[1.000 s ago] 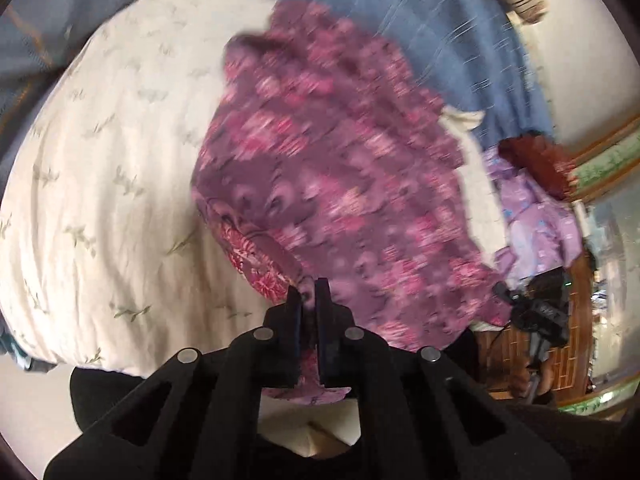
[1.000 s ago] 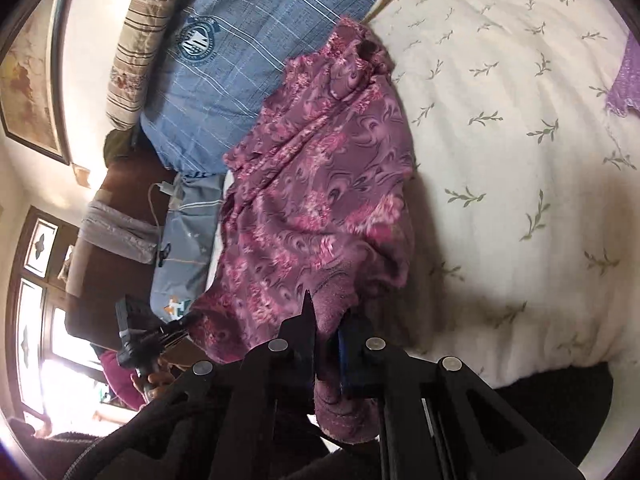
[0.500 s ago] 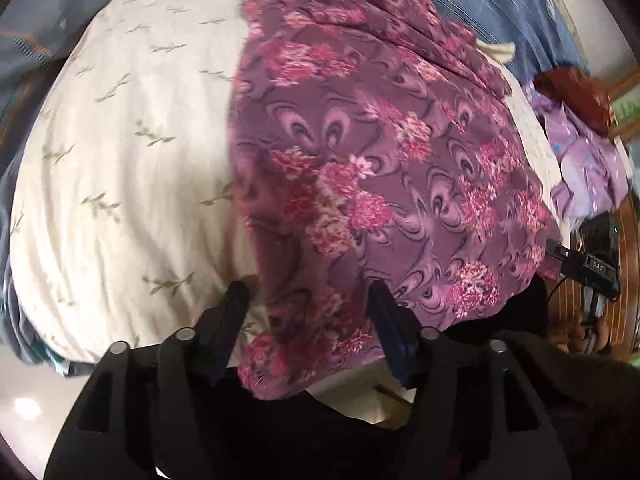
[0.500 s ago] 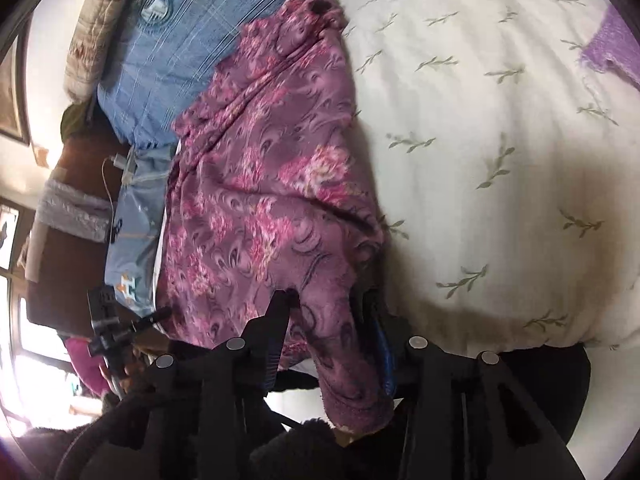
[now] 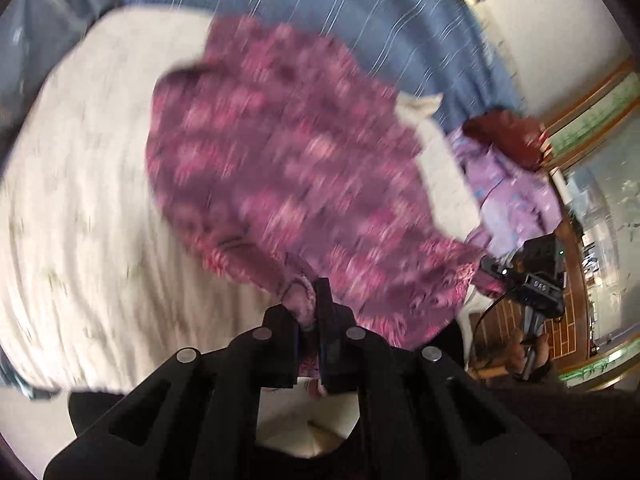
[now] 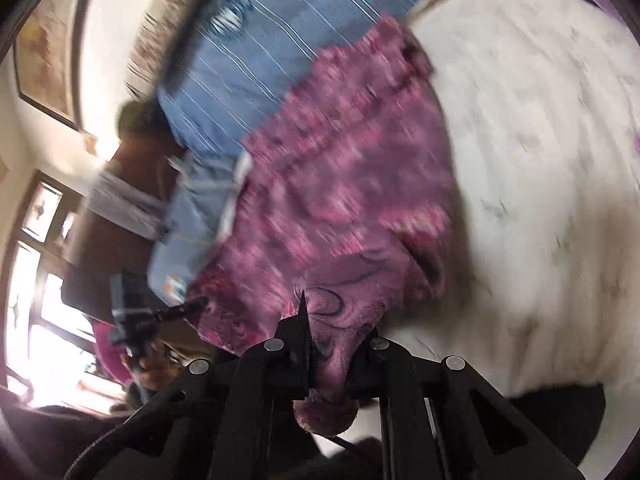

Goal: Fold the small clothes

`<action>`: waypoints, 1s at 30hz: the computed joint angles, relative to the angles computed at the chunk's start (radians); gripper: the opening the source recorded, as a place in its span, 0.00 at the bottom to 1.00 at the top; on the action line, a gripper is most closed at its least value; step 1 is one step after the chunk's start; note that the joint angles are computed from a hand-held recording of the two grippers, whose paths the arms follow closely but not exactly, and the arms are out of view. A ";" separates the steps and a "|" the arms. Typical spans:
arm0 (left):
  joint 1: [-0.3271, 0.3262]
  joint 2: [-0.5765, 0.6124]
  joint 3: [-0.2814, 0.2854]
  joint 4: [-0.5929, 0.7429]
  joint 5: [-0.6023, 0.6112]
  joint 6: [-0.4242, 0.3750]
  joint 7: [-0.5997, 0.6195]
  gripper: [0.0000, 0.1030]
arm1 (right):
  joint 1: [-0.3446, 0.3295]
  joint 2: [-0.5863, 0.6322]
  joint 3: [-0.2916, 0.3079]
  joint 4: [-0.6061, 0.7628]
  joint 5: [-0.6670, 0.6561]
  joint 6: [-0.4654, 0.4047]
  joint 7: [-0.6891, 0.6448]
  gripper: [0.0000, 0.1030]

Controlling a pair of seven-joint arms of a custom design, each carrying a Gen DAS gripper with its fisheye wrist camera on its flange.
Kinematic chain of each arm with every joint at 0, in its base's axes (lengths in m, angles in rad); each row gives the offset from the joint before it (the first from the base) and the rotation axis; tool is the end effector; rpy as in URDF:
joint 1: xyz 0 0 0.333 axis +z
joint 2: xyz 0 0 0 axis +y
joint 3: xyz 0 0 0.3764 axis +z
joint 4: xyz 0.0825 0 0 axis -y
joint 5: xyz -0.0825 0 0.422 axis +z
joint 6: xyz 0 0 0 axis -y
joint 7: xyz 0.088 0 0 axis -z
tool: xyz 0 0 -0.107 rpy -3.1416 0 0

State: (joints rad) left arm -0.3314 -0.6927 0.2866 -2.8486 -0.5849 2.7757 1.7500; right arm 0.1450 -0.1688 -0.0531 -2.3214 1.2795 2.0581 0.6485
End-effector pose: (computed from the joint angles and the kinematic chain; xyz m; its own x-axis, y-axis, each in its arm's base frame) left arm 0.3560 0.0086 0.4553 0.0869 -0.8451 0.5275 -0.8251 -0.3578 -0.4373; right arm 0.5076 0.0972 0.4722 0.3762 -0.4912 -0.7856 -0.9105 -0.0387 -0.4118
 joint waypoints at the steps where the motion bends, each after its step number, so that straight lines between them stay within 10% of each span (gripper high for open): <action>1: 0.002 0.012 -0.005 0.024 0.002 0.016 -0.002 0.04 | -0.003 0.009 -0.009 0.017 0.016 -0.022 -0.008 0.10; 7: -0.031 0.193 0.053 0.210 -0.030 0.091 0.039 0.04 | -0.022 0.140 -0.007 0.200 0.159 -0.085 -0.026 0.10; 15: 0.051 0.602 0.075 0.613 -0.137 0.049 0.069 0.04 | -0.025 0.453 0.109 0.613 0.265 0.089 0.075 0.10; 24: 0.155 0.973 0.073 0.965 0.133 -0.112 -0.326 0.05 | 0.030 0.884 0.167 1.133 0.044 0.258 0.503 0.17; 27: 0.232 0.987 0.024 1.003 0.079 -0.158 -0.322 0.05 | 0.032 0.953 0.165 1.196 -0.025 0.286 0.679 0.21; 30: 0.345 0.937 -0.076 0.976 -0.099 -0.167 -0.179 0.05 | -0.036 0.923 0.248 1.138 0.057 0.334 0.581 0.28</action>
